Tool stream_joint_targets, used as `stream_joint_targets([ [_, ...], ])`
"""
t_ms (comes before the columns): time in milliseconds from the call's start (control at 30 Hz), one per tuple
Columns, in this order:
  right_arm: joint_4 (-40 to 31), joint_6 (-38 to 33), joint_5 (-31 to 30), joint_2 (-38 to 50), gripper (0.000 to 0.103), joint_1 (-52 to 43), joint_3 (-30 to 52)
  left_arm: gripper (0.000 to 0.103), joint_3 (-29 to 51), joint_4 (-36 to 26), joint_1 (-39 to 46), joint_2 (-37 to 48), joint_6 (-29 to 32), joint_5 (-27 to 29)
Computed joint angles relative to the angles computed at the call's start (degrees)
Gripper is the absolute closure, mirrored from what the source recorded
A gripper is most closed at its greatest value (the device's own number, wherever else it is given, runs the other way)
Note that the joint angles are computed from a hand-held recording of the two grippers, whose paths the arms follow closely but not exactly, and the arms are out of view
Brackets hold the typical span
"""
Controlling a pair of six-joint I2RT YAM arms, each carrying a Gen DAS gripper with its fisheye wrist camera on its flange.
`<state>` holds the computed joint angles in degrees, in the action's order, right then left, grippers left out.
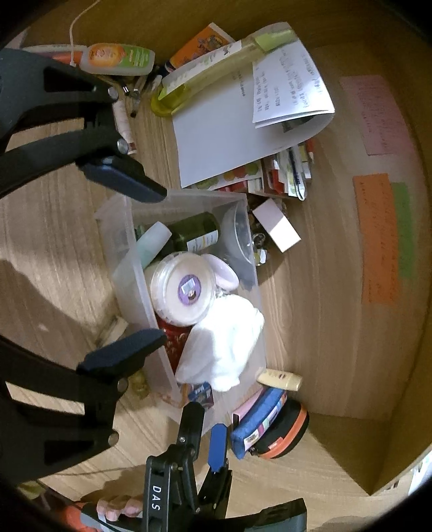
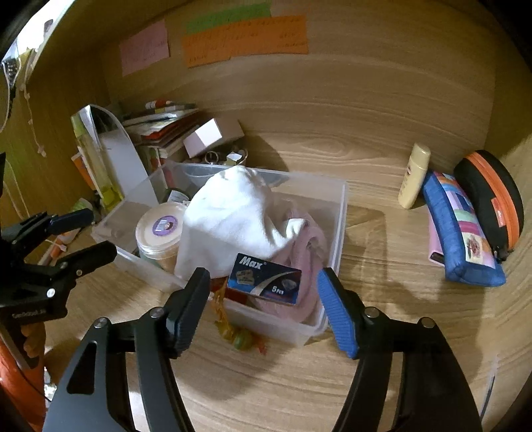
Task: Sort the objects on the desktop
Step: 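Lower the light-blue tube and Max box into the clear box, open both tools, then grasp the beige wooden block with the left tool while the right grasps the bead keychain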
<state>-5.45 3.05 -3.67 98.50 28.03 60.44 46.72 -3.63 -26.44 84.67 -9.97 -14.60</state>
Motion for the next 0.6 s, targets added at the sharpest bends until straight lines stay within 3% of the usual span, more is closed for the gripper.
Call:
stream_joint_targets([
  [67,0.3,0.07,-0.04,-1.44,0.037,-0.12,-1.28,0.011,-0.29,-0.41,-0.86,-0.85,-0.65,-1.04],
  [367,1.2,-0.54,0.84,-7.47,0.035,0.01,-8.25,0.01,-3.6,-2.0,-2.29,-3.83,-3.28,-0.81],
  [600,0.65,-0.04,0.13,-5.57,0.035,0.25,-10.49,0.01,-3.89,-1.72,-2.45,-0.04,-5.73,2.77],
])
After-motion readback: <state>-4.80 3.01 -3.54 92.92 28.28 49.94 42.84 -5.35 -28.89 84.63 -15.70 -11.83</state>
